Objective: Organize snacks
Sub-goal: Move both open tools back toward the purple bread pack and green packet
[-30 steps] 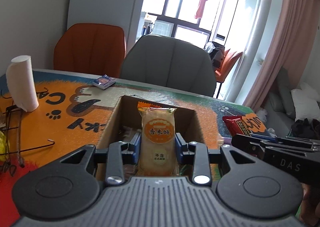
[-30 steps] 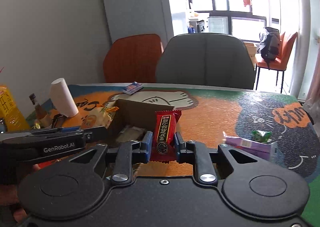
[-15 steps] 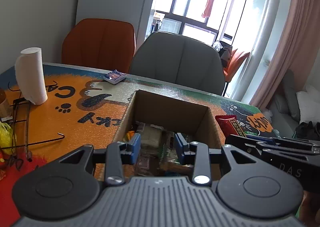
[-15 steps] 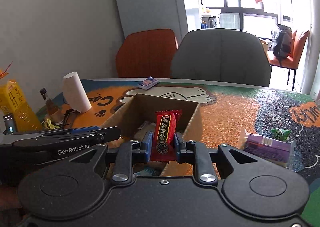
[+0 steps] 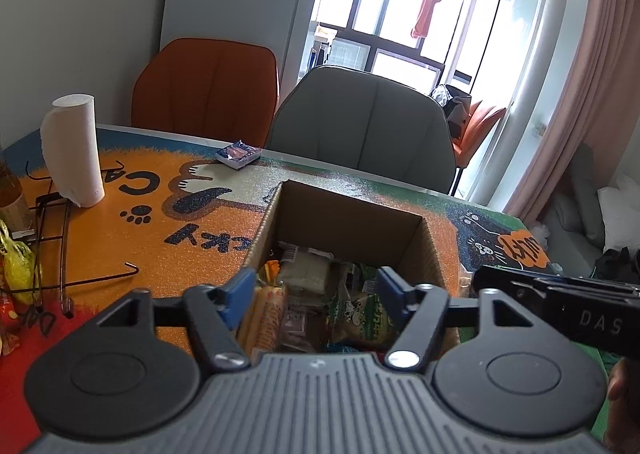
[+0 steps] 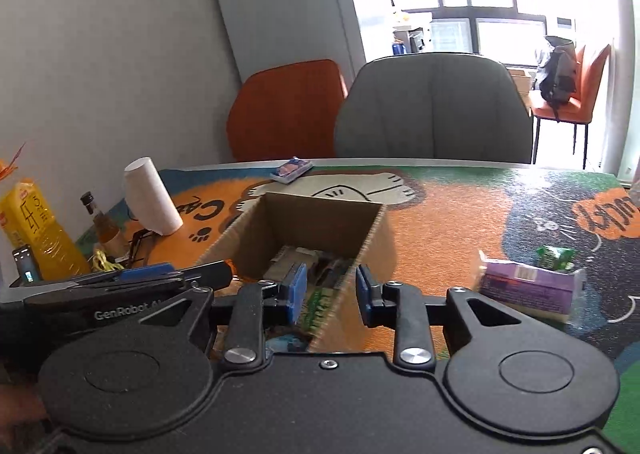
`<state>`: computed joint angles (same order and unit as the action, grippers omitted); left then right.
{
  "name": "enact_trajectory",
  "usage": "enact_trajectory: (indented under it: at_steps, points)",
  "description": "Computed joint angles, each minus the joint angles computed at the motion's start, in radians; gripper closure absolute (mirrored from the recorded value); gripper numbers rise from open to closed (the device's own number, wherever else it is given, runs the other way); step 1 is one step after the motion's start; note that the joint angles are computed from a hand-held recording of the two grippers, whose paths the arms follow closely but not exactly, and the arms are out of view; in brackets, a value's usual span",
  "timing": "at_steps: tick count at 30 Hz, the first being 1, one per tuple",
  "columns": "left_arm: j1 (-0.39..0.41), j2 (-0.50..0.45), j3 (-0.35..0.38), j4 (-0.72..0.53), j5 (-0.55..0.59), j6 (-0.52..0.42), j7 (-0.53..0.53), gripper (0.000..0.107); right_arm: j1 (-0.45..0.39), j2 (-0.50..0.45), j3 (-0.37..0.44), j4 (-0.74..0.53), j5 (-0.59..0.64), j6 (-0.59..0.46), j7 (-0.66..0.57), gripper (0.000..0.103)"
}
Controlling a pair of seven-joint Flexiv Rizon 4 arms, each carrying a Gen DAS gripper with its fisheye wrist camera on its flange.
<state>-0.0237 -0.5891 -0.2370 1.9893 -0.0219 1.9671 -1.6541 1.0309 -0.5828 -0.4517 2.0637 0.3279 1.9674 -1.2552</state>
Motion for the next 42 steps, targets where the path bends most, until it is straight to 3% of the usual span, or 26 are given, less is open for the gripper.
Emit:
enact_trajectory:
  at_steps: [7,9,20,31,37,42]
  points:
    - [-0.034,-0.002,0.010,-0.012,-0.014,-0.014,0.010,0.020,0.004,0.023,-0.026,0.046,0.025,0.003,-0.005,0.071]
    - [-0.048,-0.003,0.013,-0.017,-0.023,-0.019,0.011,0.018,-0.001,0.031,-0.028,0.064,0.031,0.010,-0.006,0.061]
    - [-0.138,-0.020,0.035,-0.052,-0.073,-0.046,0.023,0.011,-0.045,0.067,-0.013,0.141,0.099,0.060,-0.039,0.038]
    - [-0.213,-0.065,0.036,-0.118,-0.096,-0.055,0.043,0.011,-0.218,0.077,0.126,0.164,0.132,0.128,-0.079,0.038]
    - [-0.292,-0.096,0.084,-0.170,-0.143,-0.069,0.056,0.011,-0.332,0.062,0.212,0.151,0.116,0.157,-0.090,0.038]
    - [-0.360,-0.125,0.132,-0.219,-0.198,-0.092,0.061,0.011,-0.436,0.046,0.282,0.144,0.074,0.184,-0.085,0.045]
